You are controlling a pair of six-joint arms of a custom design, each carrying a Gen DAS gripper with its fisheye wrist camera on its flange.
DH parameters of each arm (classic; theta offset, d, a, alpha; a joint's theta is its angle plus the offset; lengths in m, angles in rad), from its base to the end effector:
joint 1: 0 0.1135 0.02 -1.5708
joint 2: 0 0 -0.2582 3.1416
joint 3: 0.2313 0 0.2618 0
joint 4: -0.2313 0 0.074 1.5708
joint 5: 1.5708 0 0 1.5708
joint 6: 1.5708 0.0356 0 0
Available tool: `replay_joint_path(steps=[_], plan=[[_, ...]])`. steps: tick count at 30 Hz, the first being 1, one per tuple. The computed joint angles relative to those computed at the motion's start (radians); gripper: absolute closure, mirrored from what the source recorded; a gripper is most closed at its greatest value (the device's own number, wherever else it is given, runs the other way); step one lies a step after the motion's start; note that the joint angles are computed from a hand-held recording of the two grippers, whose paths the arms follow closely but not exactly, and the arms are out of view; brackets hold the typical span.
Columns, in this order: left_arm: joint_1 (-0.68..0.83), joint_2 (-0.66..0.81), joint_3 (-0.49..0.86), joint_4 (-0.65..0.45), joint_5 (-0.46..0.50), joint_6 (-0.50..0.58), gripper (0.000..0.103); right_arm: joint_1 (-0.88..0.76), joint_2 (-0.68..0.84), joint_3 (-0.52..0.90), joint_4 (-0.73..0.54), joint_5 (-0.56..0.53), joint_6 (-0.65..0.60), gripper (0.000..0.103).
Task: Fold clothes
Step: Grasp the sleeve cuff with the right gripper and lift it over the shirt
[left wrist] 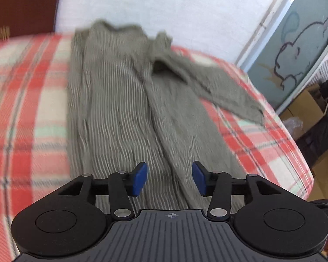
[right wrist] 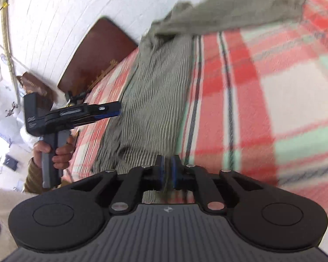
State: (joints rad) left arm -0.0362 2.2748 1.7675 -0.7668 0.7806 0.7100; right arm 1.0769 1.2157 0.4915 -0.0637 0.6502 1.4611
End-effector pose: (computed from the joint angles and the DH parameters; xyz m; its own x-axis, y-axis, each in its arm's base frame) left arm 0.4668 -0.0420 0.1440 -0.5740 0.4842 -0.6604 0.7984 0.5102 -0.3198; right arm 0.1295 0.1950 0.1592 -0.5322 0.6804 -0.5038 0.2795 0.7029 0.6541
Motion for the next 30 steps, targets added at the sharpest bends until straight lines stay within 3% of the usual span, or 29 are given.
replay_joint_path(steps=[2,6,12,15,19,22,25,26,27,28,30], plan=[[-0.02,-0.002,0.041,0.035,0.004,-0.03,0.038,-0.03,-0.035,0.014,-0.055,0.023,-0.051,0.077],[-0.103,-0.005,0.045,0.232,-0.078,-0.103,0.035,-0.152,-0.071,0.037,-0.11,0.006,-0.188,0.077],[-0.223,0.083,0.159,0.302,-0.168,-0.142,0.035,-0.363,-0.1,0.051,-0.171,-0.021,-0.33,0.076],[-0.28,0.099,0.145,0.387,-0.235,-0.119,0.035,-0.448,-0.106,0.059,-0.239,0.014,-0.339,0.045],[-0.308,0.162,0.223,0.343,-0.266,-0.122,0.033,-0.566,-0.04,0.094,-0.333,0.067,-0.344,0.045],[-0.295,0.244,0.363,0.204,-0.242,-0.147,0.033,-0.701,-0.029,0.038,-0.238,-0.015,-0.377,0.045],[-0.282,0.291,0.444,0.135,-0.243,-0.158,0.033,-0.824,0.006,-0.021,-0.09,-0.101,-0.426,0.044],[-0.275,0.309,0.479,0.105,-0.239,-0.16,0.033,-0.832,0.016,-0.032,-0.049,-0.098,-0.438,0.049],[-0.267,0.322,0.51,0.074,-0.228,-0.16,0.033,-0.846,0.013,-0.03,-0.045,-0.124,-0.447,0.081],[-0.259,0.336,0.542,0.043,-0.217,-0.161,0.033,-0.856,-0.002,-0.034,-0.031,-0.151,-0.446,0.087],[-0.245,0.355,0.588,0.001,-0.197,-0.159,0.025,-0.823,-0.09,-0.063,0.017,-0.177,-0.407,0.087]])
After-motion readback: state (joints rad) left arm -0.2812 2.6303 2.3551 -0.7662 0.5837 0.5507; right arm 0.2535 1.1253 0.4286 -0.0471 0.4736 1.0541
